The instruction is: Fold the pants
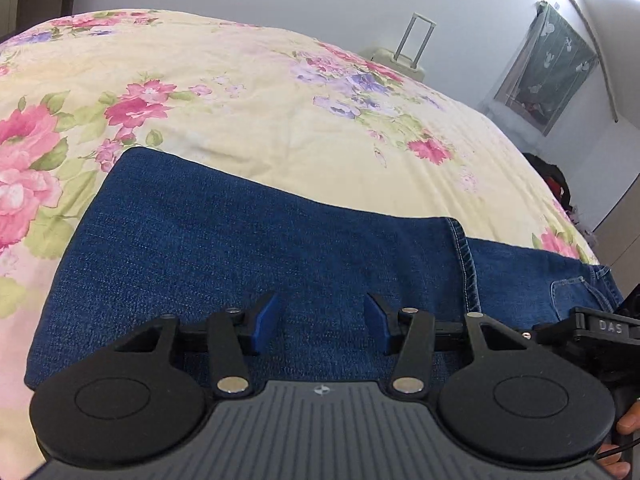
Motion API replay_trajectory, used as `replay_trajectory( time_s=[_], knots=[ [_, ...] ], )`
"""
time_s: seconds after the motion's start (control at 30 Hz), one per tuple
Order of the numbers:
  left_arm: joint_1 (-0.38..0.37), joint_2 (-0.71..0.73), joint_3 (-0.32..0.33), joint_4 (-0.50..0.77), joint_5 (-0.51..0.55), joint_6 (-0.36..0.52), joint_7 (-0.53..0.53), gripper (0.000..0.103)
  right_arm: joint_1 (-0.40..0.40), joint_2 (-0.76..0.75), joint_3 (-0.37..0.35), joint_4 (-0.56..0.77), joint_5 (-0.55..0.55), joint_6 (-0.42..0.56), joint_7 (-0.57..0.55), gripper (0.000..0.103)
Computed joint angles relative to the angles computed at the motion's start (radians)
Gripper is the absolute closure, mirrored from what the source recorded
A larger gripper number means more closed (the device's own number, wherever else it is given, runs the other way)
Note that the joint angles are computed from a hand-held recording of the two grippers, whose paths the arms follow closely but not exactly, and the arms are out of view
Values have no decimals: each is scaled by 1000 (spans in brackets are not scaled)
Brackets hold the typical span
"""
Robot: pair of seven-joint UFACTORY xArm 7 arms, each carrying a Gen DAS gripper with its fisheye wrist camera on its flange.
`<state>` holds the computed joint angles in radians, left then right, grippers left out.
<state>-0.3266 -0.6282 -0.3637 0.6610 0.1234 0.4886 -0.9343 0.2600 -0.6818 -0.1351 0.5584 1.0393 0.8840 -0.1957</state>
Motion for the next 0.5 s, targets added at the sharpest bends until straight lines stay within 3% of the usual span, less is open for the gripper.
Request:
replay_trajectory(
  time_s=[0.17,0.33,0.4,0.5],
  knots=[
    [-16,-15,31,-37,-26,-53,12,46,35,62,-14,-1,158,-22,-19,58],
    [-3,-21,37,-42,-41,-75,13,46,8,66,8,-39,333,-54,17,62],
    [9,-21,32,-36,-36,-64,12,46,-5,59,27,-43,342,-59,29,77],
    [25,-36,22,-32,-19,-53,16,46,-34,-1,74,-56,269,-117,91,96]
  ],
)
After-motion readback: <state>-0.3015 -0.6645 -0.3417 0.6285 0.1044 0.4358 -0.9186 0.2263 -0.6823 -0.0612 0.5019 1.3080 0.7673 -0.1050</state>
